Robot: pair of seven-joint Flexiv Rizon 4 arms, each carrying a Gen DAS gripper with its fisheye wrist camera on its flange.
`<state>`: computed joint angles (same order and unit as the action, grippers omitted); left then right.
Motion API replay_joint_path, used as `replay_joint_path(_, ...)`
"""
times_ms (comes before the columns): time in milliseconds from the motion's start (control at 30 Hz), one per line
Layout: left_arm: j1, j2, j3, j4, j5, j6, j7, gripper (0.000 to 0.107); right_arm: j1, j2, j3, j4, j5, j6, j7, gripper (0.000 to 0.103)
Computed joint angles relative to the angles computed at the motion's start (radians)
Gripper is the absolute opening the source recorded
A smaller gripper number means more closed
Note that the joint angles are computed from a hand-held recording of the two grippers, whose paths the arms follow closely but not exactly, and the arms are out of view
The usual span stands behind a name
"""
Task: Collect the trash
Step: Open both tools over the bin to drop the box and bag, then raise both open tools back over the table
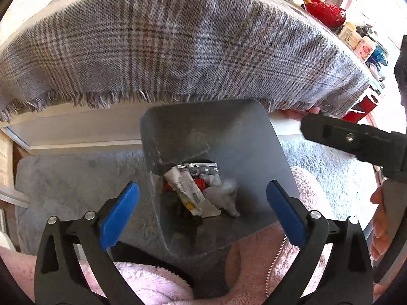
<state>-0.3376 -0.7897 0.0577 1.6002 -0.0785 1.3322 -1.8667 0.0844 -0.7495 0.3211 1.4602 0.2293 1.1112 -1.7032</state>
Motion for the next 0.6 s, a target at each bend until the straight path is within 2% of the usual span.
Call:
replay_joint_path(200, -0.036, 0.053, 0.074, 0.016, 0.044, -0.014, -0.053, 0.095, -0.010, 0.022, 0.002, 0.013, 0.010, 0.032, -0.006, 0.099)
replay_joint_path(433, -0.037, 0.110, 0.126, 0.026, 0.110, 0.029, -0.092, 0.095, -0.009, 0.044, -0.015, -0.001, -0.013, 0.079, -0.014, 0.099)
replay_joint_path(600, -0.002, 0.126, 0.115, -0.016, 0.122, 0.046, -0.069, 0.095, 0.000, 0.043, -0.036, -0.055, -0.058, 0.131, -0.004, 0.099)
